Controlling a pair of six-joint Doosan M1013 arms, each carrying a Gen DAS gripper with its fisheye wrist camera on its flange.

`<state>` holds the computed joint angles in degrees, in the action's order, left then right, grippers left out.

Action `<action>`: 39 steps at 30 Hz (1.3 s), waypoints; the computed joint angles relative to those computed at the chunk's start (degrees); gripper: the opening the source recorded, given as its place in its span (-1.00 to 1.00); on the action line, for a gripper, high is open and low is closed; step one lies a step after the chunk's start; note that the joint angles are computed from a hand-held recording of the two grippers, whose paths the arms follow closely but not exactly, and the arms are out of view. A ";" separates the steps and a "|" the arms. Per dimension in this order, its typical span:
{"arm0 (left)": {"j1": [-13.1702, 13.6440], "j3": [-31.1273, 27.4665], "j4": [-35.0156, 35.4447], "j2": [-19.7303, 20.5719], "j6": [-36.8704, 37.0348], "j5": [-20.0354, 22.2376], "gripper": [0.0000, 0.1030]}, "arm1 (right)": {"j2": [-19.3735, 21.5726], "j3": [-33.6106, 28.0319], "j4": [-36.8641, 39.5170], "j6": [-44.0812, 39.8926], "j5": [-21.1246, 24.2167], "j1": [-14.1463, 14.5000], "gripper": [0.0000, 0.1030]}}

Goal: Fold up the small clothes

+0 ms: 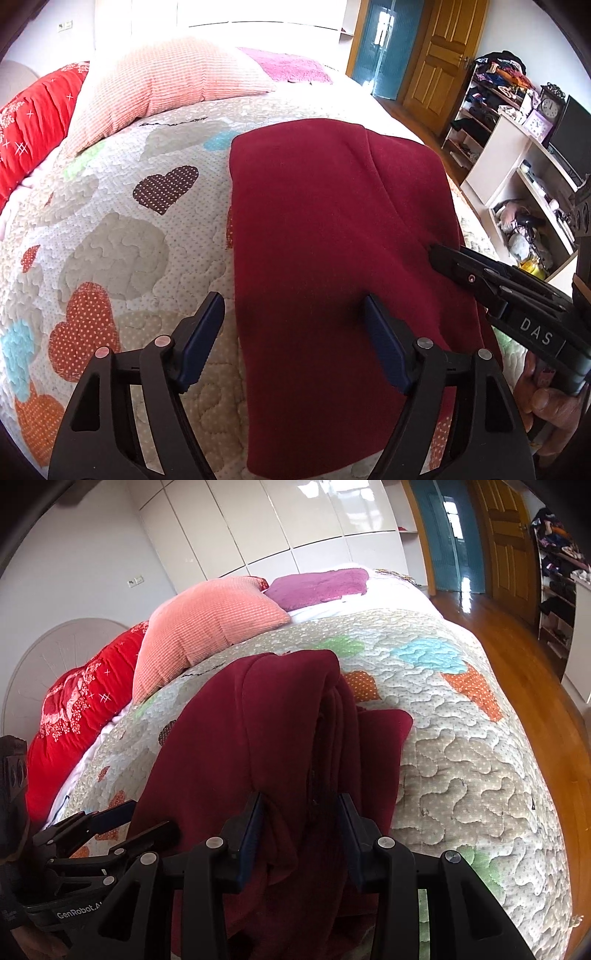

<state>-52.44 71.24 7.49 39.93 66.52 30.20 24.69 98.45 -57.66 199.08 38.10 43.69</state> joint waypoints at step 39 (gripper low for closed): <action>2.12 7.16 -13.70 -5.97 12.08 -3.56 0.13 | -1.49 -0.10 -4.18 9.59 -9.91 1.59 -0.23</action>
